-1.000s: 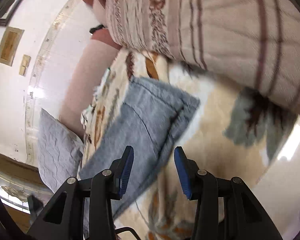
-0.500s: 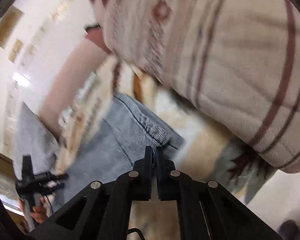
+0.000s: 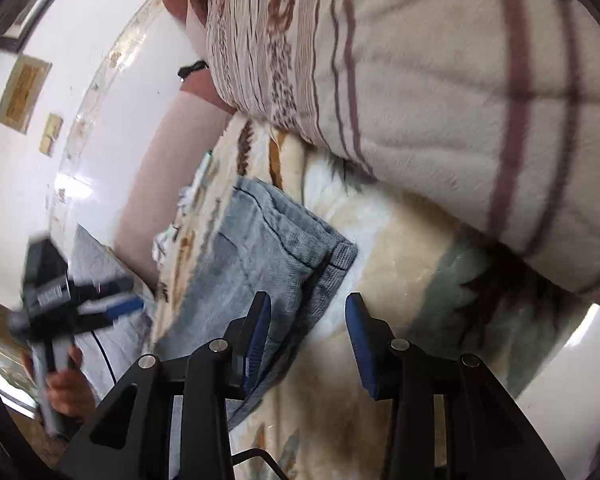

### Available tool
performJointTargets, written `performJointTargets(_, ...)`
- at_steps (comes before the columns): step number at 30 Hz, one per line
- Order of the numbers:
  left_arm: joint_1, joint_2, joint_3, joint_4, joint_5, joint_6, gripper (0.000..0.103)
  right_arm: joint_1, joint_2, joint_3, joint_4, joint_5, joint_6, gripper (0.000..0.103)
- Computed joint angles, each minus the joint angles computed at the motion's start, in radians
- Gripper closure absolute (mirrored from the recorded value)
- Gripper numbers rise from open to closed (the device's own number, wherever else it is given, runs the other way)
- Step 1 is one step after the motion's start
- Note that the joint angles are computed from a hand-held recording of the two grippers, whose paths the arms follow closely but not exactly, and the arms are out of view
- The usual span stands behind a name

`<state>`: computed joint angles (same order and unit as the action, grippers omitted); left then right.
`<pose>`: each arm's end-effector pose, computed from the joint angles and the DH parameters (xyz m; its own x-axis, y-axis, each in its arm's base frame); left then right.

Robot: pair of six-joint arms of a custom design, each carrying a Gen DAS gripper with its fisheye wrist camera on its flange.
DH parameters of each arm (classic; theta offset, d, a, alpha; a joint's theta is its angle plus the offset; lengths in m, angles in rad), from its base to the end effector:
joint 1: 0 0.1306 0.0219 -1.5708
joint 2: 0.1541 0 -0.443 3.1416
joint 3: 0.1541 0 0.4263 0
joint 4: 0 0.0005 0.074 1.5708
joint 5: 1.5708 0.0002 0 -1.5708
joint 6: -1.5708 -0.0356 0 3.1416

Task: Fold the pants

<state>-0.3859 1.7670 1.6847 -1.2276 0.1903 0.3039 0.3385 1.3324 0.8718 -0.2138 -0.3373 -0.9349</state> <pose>0.5779 -0.2426 0.4063 -0.9782 0.0803 -0.1914 0.1280 0.9593 -0.2516 0.4211 0.1602 0.3152 -0.7981 0.5239 -0.2976 0.1430 0.6445 0.7511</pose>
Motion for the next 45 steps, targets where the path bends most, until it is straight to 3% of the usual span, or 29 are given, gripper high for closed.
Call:
performJointTargets(4, -0.029, 0.112, 0.114, -0.036, -0.012, 0.014, 0.033, -0.012, 0.022, -0.010, 0.075, -0.044, -0.007, 0.062)
performJointTargets(9, -0.016, 0.228, 0.244, -0.080, 0.068, 0.032, 0.033, -0.021, 0.045, -0.007, 0.128, -0.092, 0.011, 0.062)
performJointTargets(18, -0.029, 0.353, 0.349, -0.173, 0.156, -0.146, 0.033, -0.036, 0.045, -0.031, 0.184, -0.134, 0.043, 0.062)
performJointTargets(21, -0.045, 0.351, 0.331, -0.137, 0.148, -0.213, 0.020, -0.033, 0.048, -0.027, 0.193, -0.130, 0.044, 0.062)
performJointTargets(27, -0.070, 0.337, 0.302, -0.089, 0.159, -0.335, 0.021, -0.023, 0.067, -0.008, 0.211, -0.112, 0.068, 0.063)
performJointTargets(28, -0.071, 0.326, 0.283, -0.071, 0.155, -0.349, 0.024, -0.020, 0.070, -0.004, 0.208, -0.105, 0.079, 0.066)
performJointTargets(29, -0.070, 0.314, 0.262, -0.050, 0.152, -0.359, 0.034, -0.019, 0.071, -0.004, 0.209, -0.100, 0.083, 0.068)
performJointTargets(33, -0.057, 0.257, 0.170, 0.031, 0.126, -0.339, 0.082, -0.020, 0.071, -0.012, 0.219, -0.091, 0.069, 0.074)
performJointTargets(35, -0.051, 0.236, 0.146, 0.056, 0.148, -0.325, 0.091, -0.018, 0.072, -0.006, 0.209, -0.085, 0.068, 0.079)
performJointTargets(38, -0.068, 0.171, 0.072, 0.125, 0.117, -0.318, 0.092, -0.012, 0.062, 0.007, 0.181, -0.073, 0.088, 0.086)
performJointTargets(45, -0.035, 0.016, -0.078, 0.237, 0.178, -0.250, 0.092, 0.041, -0.015, 0.063, 0.048, 0.030, 0.253, 0.088)
